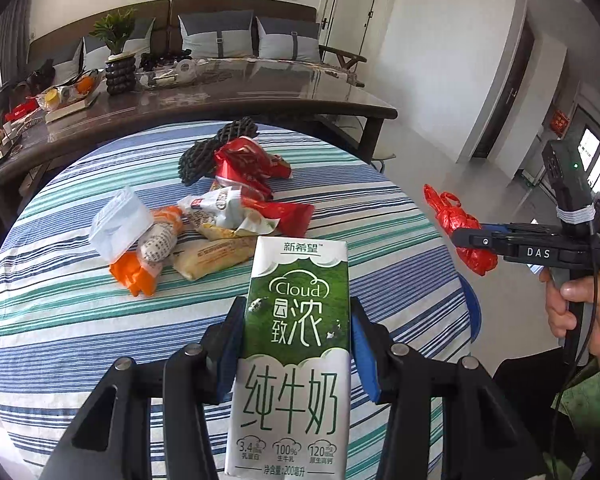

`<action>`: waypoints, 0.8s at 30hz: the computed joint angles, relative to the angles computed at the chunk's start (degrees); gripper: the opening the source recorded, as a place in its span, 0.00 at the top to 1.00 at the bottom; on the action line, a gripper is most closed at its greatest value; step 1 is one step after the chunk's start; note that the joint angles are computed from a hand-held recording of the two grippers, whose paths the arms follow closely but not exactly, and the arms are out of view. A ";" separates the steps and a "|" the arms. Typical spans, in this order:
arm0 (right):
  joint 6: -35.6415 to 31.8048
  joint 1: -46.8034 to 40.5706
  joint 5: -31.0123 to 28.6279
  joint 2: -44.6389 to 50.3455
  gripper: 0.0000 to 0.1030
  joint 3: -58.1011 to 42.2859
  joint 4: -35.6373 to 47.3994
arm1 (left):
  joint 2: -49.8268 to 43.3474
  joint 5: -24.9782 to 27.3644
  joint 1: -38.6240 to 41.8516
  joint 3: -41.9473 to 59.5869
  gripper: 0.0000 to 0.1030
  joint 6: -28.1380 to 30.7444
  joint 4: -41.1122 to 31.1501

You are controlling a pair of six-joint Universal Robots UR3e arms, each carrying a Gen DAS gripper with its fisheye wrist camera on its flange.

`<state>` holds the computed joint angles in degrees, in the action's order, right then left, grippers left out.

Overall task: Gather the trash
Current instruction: 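Carry the milk carton and red bag over the blue wastebasket with both tools, then open both tools to drop the carton and red bag into the wastebasket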

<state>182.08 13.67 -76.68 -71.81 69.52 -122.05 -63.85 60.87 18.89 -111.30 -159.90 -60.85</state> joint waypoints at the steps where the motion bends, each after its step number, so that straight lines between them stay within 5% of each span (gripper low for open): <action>1: -0.64 -1.81 -0.30 -1.55 0.56 1.29 0.16 | -3.21 1.07 -3.99 2.32 0.52 -2.85 2.31; 6: -4.50 -12.30 0.15 -8.83 0.56 8.43 0.78 | -21.51 7.33 -22.82 17.01 0.52 -15.43 10.82; 11: -8.35 -21.14 -0.65 -11.62 0.56 14.34 -1.12 | -37.82 10.14 -35.68 33.01 0.52 -22.03 12.77; 17: -10.39 -30.09 1.50 -13.20 0.56 25.81 -9.25 | -58.07 12.18 -45.00 55.16 0.52 -26.27 9.63; 24: -12.65 -35.39 4.75 -12.02 0.56 27.35 -7.95 | -78.43 12.10 -48.70 79.40 0.52 -30.99 3.76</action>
<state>169.43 -21.72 -71.93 -83.82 96.87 -130.00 -142.28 72.98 -29.81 -31.90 -190.90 -57.09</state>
